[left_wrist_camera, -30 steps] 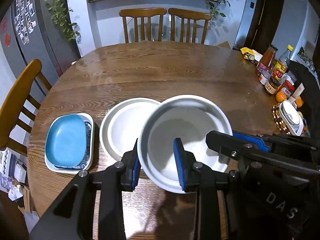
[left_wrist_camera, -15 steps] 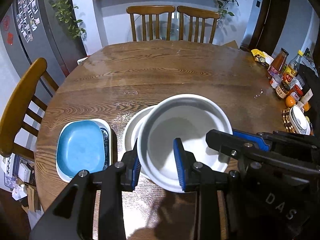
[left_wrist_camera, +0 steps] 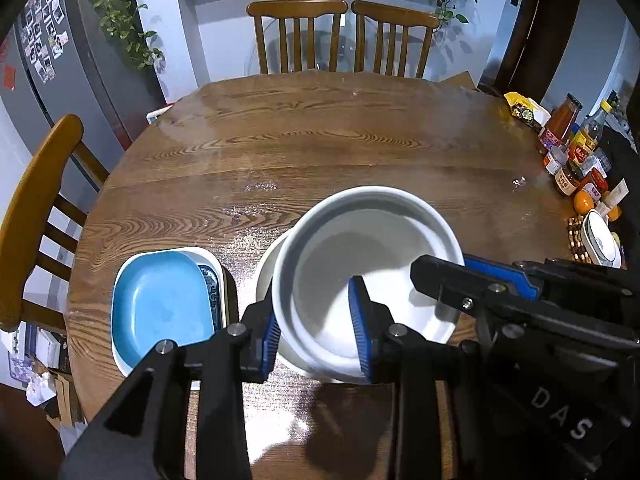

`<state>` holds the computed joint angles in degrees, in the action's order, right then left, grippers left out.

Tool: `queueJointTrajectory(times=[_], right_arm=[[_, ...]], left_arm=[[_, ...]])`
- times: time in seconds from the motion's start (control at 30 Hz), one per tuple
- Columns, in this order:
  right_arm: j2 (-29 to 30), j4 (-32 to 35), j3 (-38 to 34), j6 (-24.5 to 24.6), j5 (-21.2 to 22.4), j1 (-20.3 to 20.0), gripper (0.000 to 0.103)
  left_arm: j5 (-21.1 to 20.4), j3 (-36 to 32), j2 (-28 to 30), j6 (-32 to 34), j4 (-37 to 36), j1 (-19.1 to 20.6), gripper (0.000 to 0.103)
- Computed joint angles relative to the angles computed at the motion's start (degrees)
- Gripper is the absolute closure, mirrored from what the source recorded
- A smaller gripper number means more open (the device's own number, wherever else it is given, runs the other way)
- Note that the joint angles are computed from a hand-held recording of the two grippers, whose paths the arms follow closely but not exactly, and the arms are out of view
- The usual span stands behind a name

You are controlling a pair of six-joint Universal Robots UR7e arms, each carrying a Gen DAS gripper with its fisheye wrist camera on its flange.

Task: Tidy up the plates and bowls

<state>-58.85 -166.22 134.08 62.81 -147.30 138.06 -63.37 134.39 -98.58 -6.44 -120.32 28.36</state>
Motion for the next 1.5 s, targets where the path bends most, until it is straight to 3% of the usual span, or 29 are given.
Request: queueJointTrajectory(times=[0.57,1.0,1.5], right_arm=[[0.6,-3.4,-0.3,-3.0,3.6,-4.8,0.090],[0.5,-4.5,2.0,-1.3,8.1,-8.5,0.090],[0.6,-4.9,2.6,-2.0,9.7,-10.3,0.090]], left_arm=[[-2.6,-4.2,6.8,2.1,2.3,4.9,0.071],[-3.6,-4.1,9.5,1.7,4.5,6.1,0.072],[-3.2,-3.9,11.8,1.9,4.3,6.2,0.074]])
